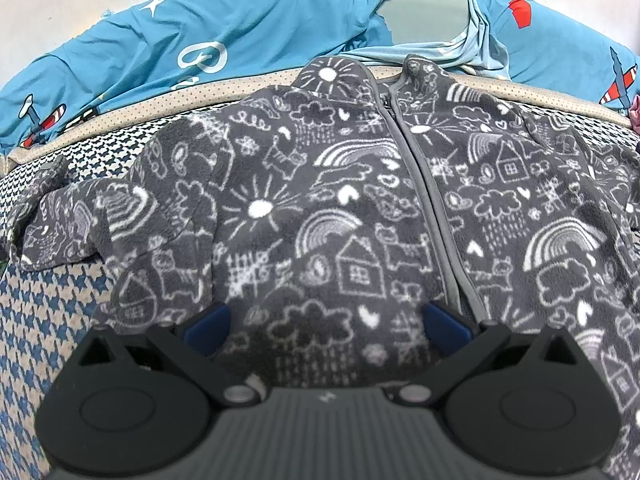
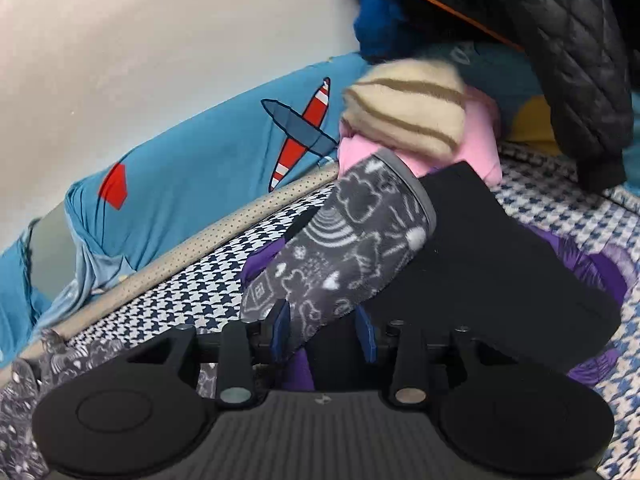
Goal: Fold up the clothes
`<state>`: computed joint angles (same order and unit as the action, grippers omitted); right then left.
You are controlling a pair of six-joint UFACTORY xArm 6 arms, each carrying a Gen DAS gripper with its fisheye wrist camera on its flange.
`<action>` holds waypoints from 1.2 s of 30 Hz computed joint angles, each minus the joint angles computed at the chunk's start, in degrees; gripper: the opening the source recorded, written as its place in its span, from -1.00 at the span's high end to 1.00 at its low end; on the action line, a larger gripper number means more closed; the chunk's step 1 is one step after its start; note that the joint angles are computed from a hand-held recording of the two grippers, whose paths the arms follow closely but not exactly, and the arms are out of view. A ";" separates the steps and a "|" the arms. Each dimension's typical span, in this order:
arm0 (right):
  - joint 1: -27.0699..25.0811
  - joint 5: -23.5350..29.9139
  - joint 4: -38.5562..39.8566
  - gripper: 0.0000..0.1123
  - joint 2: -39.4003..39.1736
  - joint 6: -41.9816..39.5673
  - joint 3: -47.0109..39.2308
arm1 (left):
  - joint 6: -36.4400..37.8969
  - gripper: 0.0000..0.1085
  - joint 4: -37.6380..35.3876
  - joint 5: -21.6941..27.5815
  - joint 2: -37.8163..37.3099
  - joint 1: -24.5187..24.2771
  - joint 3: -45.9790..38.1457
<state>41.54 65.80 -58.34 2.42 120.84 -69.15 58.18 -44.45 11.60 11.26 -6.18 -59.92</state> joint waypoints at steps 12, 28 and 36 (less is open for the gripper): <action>-2.64 -2.40 -3.58 0.25 0.31 6.95 2.31 | 0.84 -0.90 -1.01 -1.02 0.01 -0.41 0.33; 5.98 16.74 -13.87 0.83 5.30 3.85 -6.88 | 2.35 -0.90 -2.62 -1.58 0.11 -0.70 0.40; 6.57 23.78 1.07 0.82 6.99 0.89 -11.76 | 3.27 -0.90 -3.56 -1.63 0.12 -0.76 0.38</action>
<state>48.11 89.57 -57.27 9.41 121.73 -80.90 61.46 -48.00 9.97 11.38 -6.94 -59.54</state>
